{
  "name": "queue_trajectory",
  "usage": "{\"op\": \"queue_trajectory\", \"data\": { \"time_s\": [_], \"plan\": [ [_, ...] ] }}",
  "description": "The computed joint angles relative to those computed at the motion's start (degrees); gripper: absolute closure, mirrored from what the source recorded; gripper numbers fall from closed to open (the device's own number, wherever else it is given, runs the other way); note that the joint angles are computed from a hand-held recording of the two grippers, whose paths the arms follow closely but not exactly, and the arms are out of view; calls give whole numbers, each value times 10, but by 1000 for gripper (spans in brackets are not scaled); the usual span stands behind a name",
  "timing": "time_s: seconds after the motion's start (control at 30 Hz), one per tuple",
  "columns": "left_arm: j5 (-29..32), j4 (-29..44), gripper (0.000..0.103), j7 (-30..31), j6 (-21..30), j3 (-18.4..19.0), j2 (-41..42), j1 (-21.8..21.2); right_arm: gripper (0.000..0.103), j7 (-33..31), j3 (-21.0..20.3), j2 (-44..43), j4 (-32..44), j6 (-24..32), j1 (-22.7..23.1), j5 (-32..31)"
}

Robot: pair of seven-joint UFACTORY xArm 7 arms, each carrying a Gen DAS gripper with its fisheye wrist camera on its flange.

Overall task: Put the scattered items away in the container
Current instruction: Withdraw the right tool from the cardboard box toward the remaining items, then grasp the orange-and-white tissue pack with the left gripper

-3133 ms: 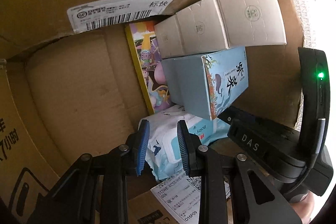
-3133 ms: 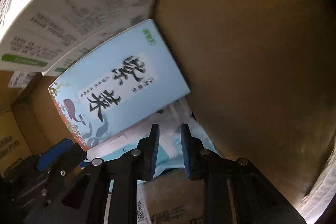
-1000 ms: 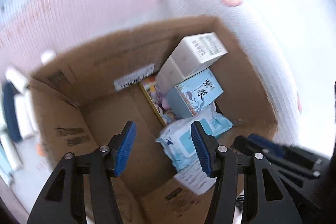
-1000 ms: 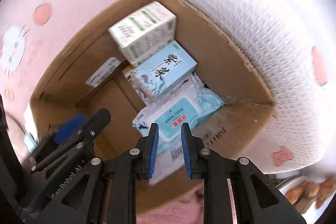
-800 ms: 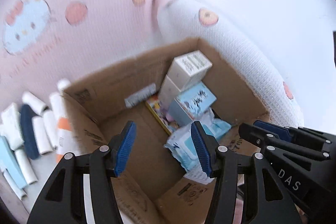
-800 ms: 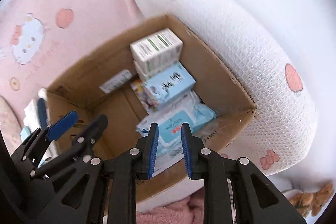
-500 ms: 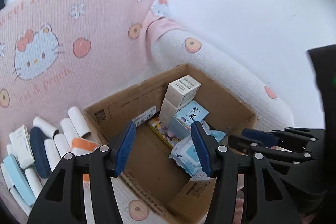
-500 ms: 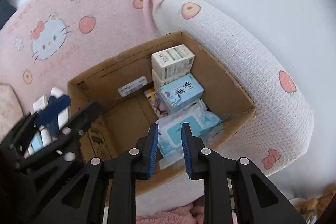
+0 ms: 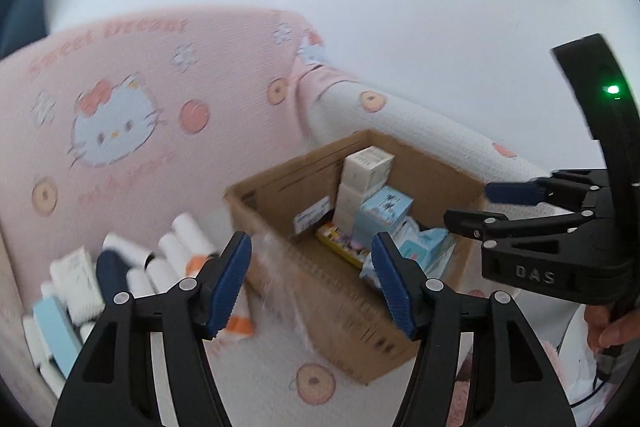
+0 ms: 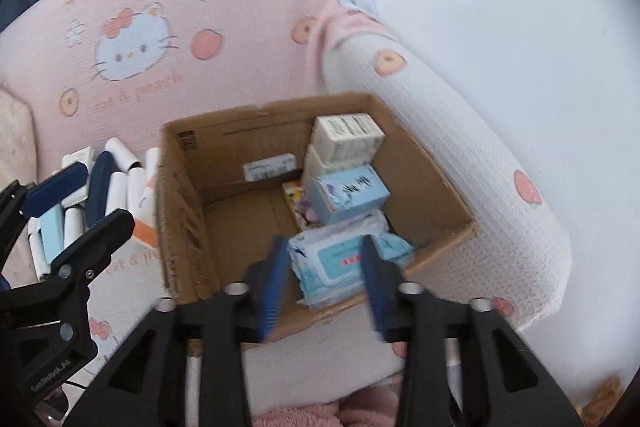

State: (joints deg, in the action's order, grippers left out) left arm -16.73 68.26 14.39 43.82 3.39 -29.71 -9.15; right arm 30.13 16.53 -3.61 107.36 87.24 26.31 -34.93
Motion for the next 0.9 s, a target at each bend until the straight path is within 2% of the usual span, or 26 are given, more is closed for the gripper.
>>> {"op": "queue_trajectory", "data": {
  "time_s": [0.03,0.13,0.37,0.43,0.53,0.67,0.73,0.8,0.9],
  "plan": [
    [4,-11,36,-3,-5,-3,-7,5,47,5,3,-9,-15,-9,3,-1],
    [21,-53,36,-3,-2,3,-41,20,46,6,13,-25,-46,-32,7,5],
    [19,-103,36,8,77,62,-89,51,41,9,31,-36,-82,-77,13,46],
    [11,-113,36,11,97,82,-95,64,34,9,37,-31,-82,-83,17,46],
    [0,-118,36,6,121,105,-90,86,33,14,46,-17,-80,-88,30,36],
    [-39,-111,36,-7,149,134,-58,104,32,29,50,13,-71,-86,59,15],
    [-57,-90,36,-6,187,148,-28,107,32,34,48,31,-72,-93,77,2],
    [-86,-69,36,-3,225,162,4,111,32,23,41,40,-81,-112,92,1],
    [-139,-64,36,6,238,176,30,123,32,-3,37,71,-88,-100,123,-45]
  ]
}}
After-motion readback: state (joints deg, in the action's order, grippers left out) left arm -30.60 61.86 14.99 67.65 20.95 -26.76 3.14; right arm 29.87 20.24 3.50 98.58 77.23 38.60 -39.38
